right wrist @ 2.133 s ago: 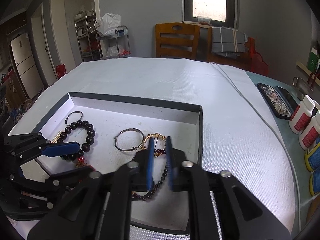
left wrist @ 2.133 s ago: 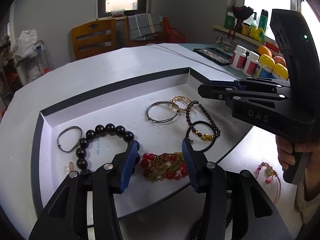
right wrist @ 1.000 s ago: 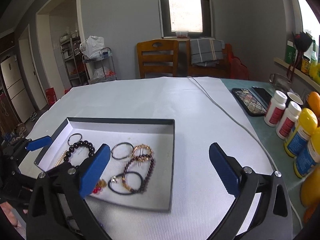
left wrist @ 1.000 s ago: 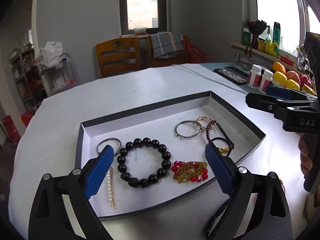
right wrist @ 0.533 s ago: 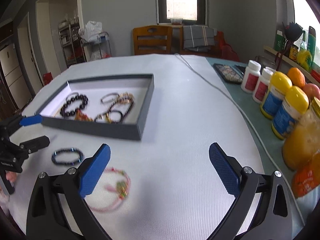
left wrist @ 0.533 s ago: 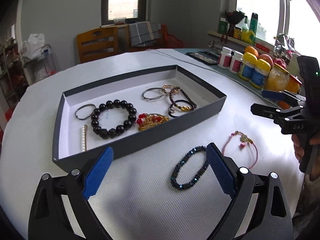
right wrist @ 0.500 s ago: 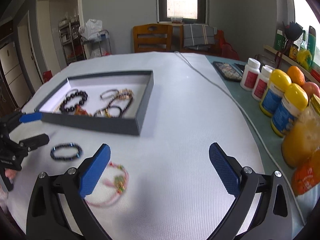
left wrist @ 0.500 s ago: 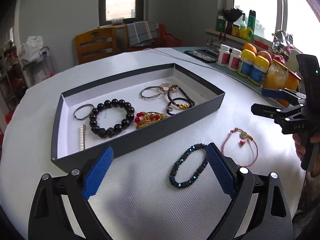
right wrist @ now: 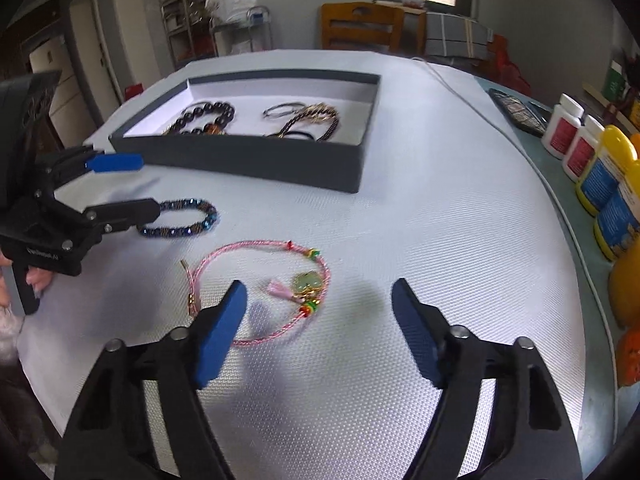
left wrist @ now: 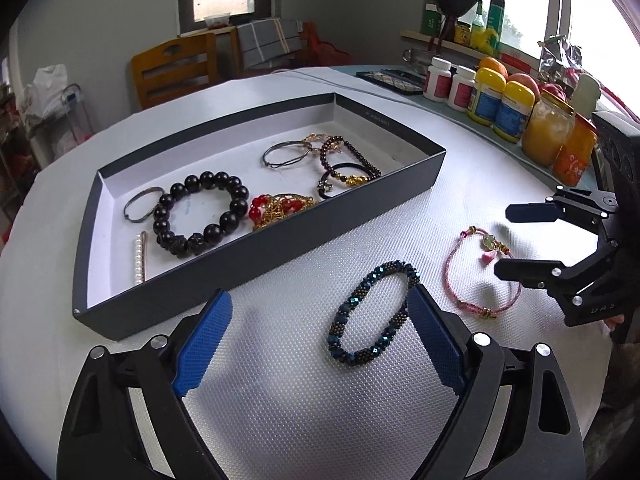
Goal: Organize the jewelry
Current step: 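Move the left tool to the blue crystal bracelet while the right tool approaches the pink string bracelet, then grasp the blue crystal bracelet with the left tool while the right tool grasps the pink string bracelet, then carry both bracelets over the grey box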
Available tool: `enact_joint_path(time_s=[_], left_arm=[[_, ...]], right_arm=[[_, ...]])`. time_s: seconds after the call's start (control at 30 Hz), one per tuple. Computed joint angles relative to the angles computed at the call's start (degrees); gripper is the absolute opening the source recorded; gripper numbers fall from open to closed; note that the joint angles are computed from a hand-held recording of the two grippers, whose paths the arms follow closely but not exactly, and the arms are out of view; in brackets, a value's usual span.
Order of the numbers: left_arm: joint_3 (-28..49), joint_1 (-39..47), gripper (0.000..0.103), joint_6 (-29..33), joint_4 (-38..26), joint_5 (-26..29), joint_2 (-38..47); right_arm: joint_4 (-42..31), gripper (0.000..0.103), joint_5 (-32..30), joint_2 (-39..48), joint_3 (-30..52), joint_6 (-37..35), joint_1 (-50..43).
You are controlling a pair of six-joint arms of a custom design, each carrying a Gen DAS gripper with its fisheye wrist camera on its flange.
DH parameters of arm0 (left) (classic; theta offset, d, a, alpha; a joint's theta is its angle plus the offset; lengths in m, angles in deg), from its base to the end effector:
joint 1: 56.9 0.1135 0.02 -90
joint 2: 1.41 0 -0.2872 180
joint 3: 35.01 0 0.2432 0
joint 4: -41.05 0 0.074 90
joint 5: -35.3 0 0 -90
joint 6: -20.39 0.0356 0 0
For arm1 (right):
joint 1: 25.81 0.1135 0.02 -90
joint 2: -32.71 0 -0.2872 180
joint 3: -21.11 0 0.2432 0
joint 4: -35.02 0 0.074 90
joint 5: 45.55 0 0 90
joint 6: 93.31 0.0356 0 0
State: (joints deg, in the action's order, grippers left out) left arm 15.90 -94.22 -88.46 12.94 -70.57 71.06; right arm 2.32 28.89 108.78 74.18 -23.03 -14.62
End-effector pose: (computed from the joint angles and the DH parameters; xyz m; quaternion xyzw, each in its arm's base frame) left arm 0.1886 -0.1315 0.2155 0.1022 0.9253 -0.0464 0.3622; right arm 0.2294 0.0551 0.2078 -0.2908 0.9019 0.1073 0.3010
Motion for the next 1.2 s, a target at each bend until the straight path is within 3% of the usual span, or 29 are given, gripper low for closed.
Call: enact_joint_path(time_s=[0.17,0.23,0.33,0.47,0.6,0.73,0.9,0.93,0.97,1.03,1.2], left_arm=[[0.68,-0.89,0.078,0.63,-0.73,-0.07,1.13],[0.87,-0.89,0.075,0.61,-0.92,0.14,1.42],[0.86,-0.77,0.072,0.55,-0.88,0.44,1.47],[1.44,-0.37,0.059,0.68,-1.58,1.69,2.64],[1.42,0.22,0.056,0.46,-1.61,2.75,2.98],[1.75,-1.00,0.043,0.70,-2.41,1.40,3.31],[1.94,-2.82,0.027,2.53,-2.32,0.82,3.71],[1.85,-2.69,0.026,2.58,-2.22,1.07,3.64],[1.67,-2.43,0.017,2.77,-1.95,1.74,3.44],[1.66,-2.53,0.007,2.89,-1.87,1.80,3.42],[0.92,-3.36,0.007,2.70,-0.90,0.64,2.16]], right_arm=[[-0.03,0.040,0.63,-0.18,-0.32,-0.47,1.59],[-0.53,0.024,0.35,-0.62,-0.36,-0.80,2.03],[-0.83,0.020,-0.25,-1.18,-0.70,-1.69,1.67],[-1.04,0.020,0.20,-1.98,-1.03,-1.94,1.10],[-1.91,0.020,-0.25,-2.66,-1.12,-2.02,0.12],[-2.21,0.035,1.03,-3.37,-1.50,-1.96,-0.10],[-2.55,0.035,0.72,-4.12,-2.11,-2.11,-0.52],[-2.50,0.035,0.58,-4.11,-2.14,-2.03,-0.60],[-2.59,0.033,0.24,-3.94,-2.06,-1.89,-0.72],[-2.47,0.023,-0.38,-3.52,-1.83,-1.52,-0.74],[-0.37,0.014,0.72,-4.63,-3.17,-1.41,0.68]])
